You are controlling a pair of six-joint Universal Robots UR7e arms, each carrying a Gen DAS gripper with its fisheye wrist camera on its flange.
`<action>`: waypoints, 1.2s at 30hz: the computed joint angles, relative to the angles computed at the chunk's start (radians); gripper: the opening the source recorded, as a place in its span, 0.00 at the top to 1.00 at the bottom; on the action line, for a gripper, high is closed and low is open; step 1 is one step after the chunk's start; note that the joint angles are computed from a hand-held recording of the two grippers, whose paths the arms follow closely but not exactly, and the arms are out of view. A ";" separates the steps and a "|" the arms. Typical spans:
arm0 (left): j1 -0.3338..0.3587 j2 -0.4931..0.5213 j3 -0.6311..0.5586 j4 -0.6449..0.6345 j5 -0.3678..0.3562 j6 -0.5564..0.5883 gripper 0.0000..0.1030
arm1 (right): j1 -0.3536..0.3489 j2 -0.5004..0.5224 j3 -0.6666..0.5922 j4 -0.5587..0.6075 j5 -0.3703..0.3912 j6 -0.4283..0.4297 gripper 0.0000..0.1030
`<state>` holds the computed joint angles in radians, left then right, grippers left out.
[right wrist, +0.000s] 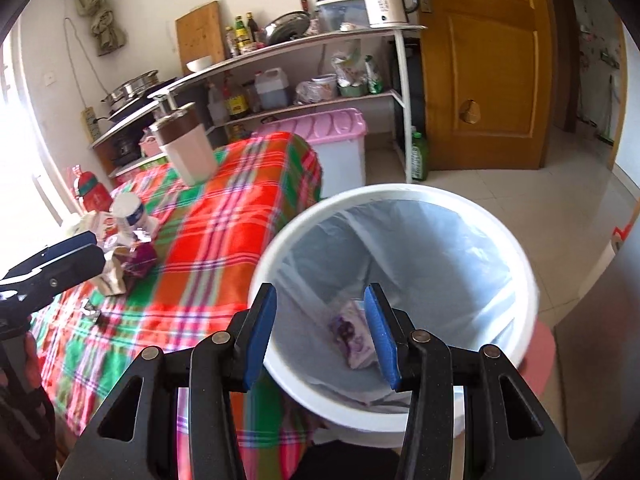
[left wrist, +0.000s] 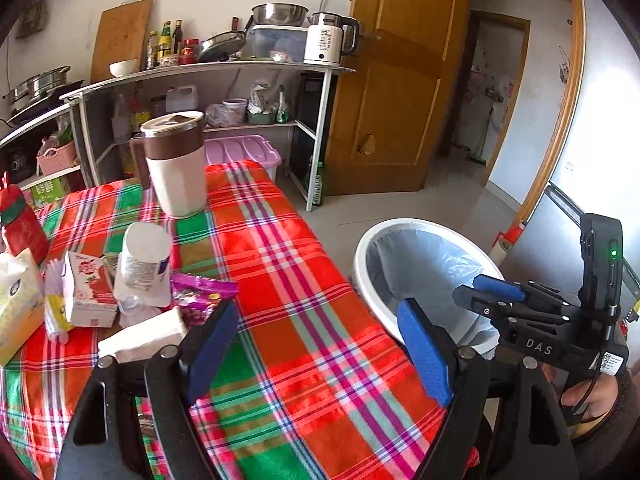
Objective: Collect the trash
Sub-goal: 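Return both tools to the table toward the remaining trash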
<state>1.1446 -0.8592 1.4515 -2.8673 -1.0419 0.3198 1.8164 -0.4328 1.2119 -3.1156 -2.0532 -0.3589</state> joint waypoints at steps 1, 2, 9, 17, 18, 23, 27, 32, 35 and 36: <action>0.005 -0.010 0.006 0.001 -0.001 -0.008 0.19 | 0.004 0.005 -0.002 0.001 0.008 -0.003 0.54; 0.010 -0.022 0.015 -0.002 -0.003 -0.013 0.19 | 0.009 0.011 -0.009 0.006 0.014 -0.006 0.54; 0.046 -0.104 0.087 -0.069 0.049 -0.024 0.19 | 0.044 0.072 -0.079 0.068 0.059 -0.025 0.54; 0.105 -0.149 0.115 -0.081 0.101 -0.032 0.19 | 0.069 0.148 -0.162 0.172 0.104 -0.054 0.54; 0.111 -0.152 0.112 -0.069 0.104 -0.030 0.19 | 0.072 0.160 -0.177 0.184 0.106 -0.055 0.54; 0.135 -0.146 0.082 -0.027 0.066 -0.017 0.19 | 0.080 0.211 -0.263 0.256 0.108 -0.055 0.54; 0.141 -0.120 0.045 -0.001 0.057 0.020 0.19 | 0.082 0.264 -0.377 0.339 0.115 -0.041 0.55; 0.155 -0.084 -0.023 0.082 0.011 0.044 0.19 | 0.073 0.344 -0.565 0.482 0.170 -0.010 0.54; 0.160 -0.061 -0.060 0.117 0.008 0.069 0.19 | 0.061 0.412 -0.723 0.606 0.220 0.035 0.54; 0.162 -0.054 -0.074 0.133 0.005 0.076 0.19 | 0.059 0.437 -0.778 0.648 0.228 0.043 0.54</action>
